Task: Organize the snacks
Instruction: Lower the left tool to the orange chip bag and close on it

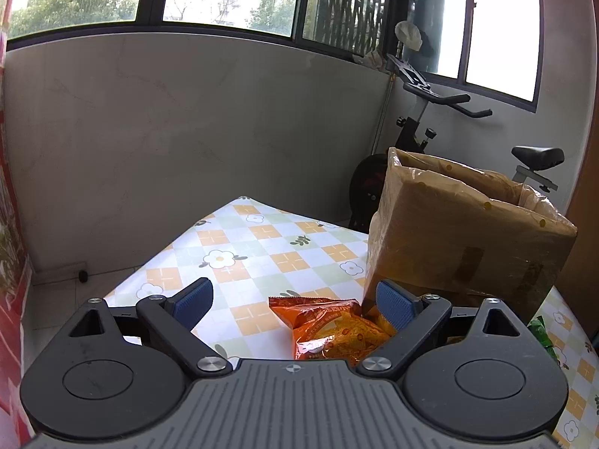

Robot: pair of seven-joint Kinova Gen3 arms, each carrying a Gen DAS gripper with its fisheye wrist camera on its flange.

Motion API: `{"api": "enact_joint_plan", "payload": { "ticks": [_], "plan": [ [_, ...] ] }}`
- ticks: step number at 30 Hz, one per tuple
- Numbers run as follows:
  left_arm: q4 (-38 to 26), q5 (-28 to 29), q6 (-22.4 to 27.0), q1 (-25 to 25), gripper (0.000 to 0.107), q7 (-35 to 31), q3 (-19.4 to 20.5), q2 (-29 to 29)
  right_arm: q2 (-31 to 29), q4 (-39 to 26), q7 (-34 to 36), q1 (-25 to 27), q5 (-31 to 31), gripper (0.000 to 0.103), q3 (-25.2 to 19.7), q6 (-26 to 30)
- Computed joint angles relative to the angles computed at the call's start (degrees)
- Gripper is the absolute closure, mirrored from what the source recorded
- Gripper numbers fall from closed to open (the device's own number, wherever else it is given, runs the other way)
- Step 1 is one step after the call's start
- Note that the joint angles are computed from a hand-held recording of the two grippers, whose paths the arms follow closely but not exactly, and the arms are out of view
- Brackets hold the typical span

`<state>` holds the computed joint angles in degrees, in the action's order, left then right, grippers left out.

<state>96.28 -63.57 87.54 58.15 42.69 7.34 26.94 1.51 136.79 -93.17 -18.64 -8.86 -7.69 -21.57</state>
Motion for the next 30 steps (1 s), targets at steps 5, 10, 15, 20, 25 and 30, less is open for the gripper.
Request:
{"api": "enact_joint_plan", "payload": {
  "ticks": [5, 10, 15, 20, 25, 30],
  "plan": [
    [5.3, -4.8, -4.7, -0.9, 0.013, 5.7, -0.5, 1.2, 5.0, -1.4, 0.9, -0.7, -0.6, 0.0, 0.4, 1.1],
    [8.0, -4.8, -12.0, -5.6, 0.013, 4.2, -1.0, 0.3, 8.5, -2.3, -2.1, -0.2, 2.5, 0.0, 0.3, 1.5],
    [10.0, -3.7, -19.0, -10.1, 0.018, 5.8, -1.8, -1.2, 10.5, -3.0, -4.5, 0.6, 4.7, 0.0, 0.6, 1.0],
    [10.7, -5.2, -24.2, -13.2, 0.018, 8.4, -3.6, 0.0, 11.3, -3.8, -5.9, 1.3, 6.3, 0.0, 0.8, 2.1],
    [10.3, -6.0, -32.8, -17.5, 0.017, 5.5, -4.8, 1.1, 12.4, -4.8, -6.2, 1.3, 6.7, 0.0, 1.0, 2.8],
    [11.4, -8.2, -39.0, -18.3, 0.015, 6.8, -7.7, 2.3, 13.3, -5.3, -4.0, -0.8, 4.3, 0.0, 2.9, 2.9]
  ]
}}
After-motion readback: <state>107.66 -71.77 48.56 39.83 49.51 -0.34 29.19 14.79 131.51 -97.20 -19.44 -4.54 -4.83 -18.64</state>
